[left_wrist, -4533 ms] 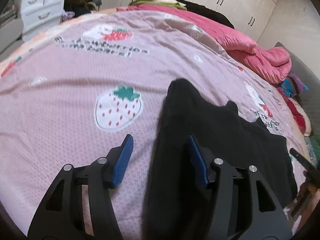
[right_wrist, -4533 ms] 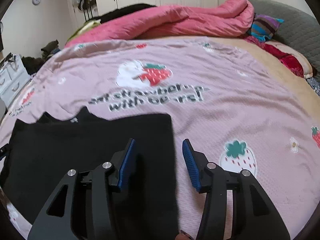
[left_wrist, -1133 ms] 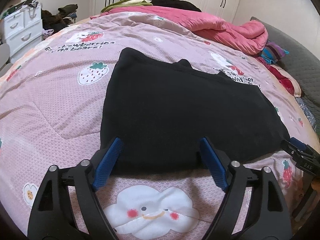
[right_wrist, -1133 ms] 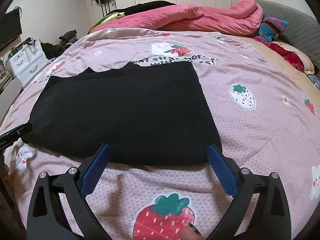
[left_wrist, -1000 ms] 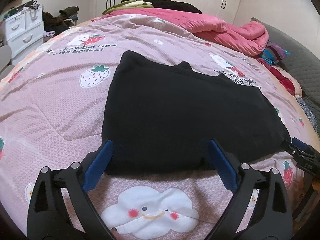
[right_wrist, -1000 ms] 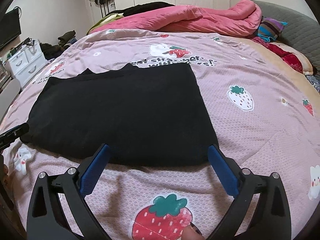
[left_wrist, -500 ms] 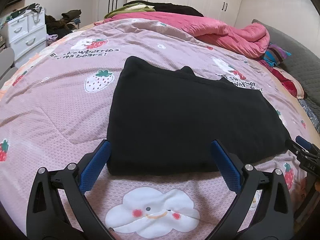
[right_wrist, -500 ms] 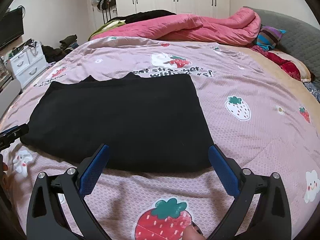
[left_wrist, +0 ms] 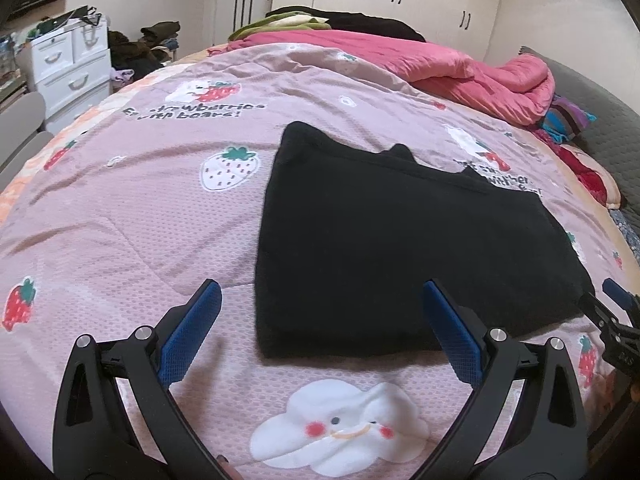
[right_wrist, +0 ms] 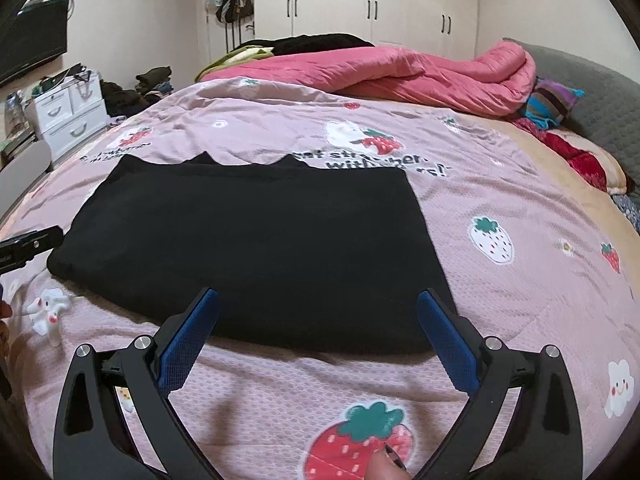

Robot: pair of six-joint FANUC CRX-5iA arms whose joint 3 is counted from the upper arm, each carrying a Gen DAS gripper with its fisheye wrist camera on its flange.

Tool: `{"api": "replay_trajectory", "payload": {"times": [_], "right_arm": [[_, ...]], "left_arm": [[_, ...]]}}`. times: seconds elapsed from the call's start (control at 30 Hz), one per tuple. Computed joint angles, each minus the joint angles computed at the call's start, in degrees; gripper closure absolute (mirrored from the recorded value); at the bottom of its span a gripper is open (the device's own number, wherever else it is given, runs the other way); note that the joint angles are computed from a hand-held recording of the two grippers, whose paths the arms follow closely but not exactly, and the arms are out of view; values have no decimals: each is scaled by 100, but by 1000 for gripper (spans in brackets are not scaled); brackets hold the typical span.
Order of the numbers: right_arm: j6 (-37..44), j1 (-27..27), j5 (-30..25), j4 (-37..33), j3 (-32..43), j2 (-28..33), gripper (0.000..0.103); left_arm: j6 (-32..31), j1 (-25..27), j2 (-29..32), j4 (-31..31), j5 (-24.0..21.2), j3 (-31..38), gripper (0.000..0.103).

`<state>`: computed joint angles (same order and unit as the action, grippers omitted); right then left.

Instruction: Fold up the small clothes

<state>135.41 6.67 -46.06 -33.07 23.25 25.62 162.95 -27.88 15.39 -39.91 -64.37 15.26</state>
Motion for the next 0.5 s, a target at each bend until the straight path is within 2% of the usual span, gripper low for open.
{"api": "replay_trajectory", "payload": {"times": [0.5], "right_arm": [[823,367,-75,-300,-464,-320,4]], "left_arm": [[109,97,-50,-104,-366,-82,9]]}}
